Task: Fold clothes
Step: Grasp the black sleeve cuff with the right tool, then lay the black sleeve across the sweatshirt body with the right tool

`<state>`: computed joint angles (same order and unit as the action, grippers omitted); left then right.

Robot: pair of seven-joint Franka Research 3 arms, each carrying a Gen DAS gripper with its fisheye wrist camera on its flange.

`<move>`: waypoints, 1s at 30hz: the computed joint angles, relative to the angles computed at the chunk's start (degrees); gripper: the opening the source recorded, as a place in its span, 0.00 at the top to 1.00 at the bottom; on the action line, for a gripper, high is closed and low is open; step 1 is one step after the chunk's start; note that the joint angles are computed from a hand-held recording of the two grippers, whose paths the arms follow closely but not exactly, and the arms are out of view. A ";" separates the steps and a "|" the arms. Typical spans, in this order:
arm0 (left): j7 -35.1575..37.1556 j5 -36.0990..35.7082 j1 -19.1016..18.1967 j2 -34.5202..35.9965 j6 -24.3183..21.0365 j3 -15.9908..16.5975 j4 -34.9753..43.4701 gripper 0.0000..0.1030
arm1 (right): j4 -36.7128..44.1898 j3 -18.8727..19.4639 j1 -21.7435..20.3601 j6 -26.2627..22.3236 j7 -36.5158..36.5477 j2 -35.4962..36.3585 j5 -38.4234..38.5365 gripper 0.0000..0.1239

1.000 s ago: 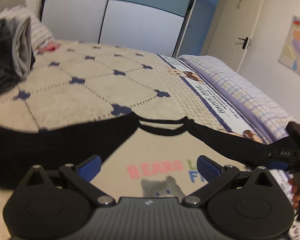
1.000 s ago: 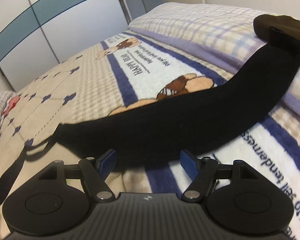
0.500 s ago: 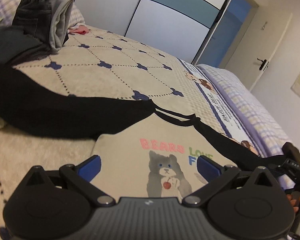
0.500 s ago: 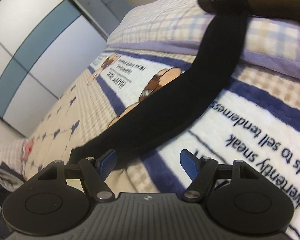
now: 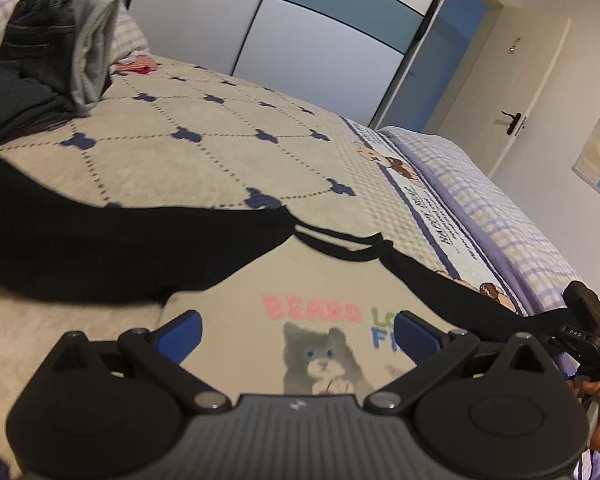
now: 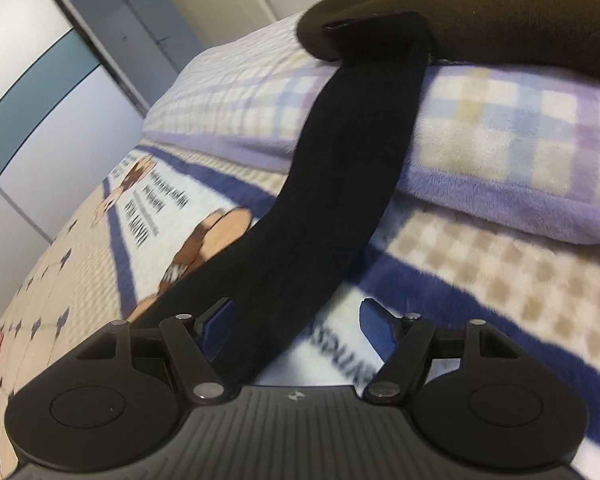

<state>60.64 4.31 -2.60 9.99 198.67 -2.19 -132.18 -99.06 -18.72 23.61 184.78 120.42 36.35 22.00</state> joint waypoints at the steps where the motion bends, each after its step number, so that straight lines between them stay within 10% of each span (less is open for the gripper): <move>1: -0.12 0.49 0.30 0.68 -0.04 -0.25 0.74 0.00 | 1.13 -0.39 -0.07 -0.06 0.52 0.96 0.31 0.41; 11: -1.08 4.91 1.91 5.02 -2.23 -0.99 5.11 0.00 | 10.75 -12.29 6.43 -1.16 6.01 11.55 -0.44 0.59; 17: -2.65 5.85 2.23 5.57 -2.70 -0.82 5.95 0.00 | 10.46 -7.55 3.18 1.92 3.70 10.02 -0.37 0.90; 30: -2.42 4.87 0.10 4.73 -2.96 1.15 5.40 0.00 | 5.78 9.62 -6.62 12.39 -7.67 2.55 0.78 0.95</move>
<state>58.22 9.18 -2.50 14.73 195.72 -1.04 -126.78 -93.28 -9.11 16.99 197.17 112.76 38.90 22.79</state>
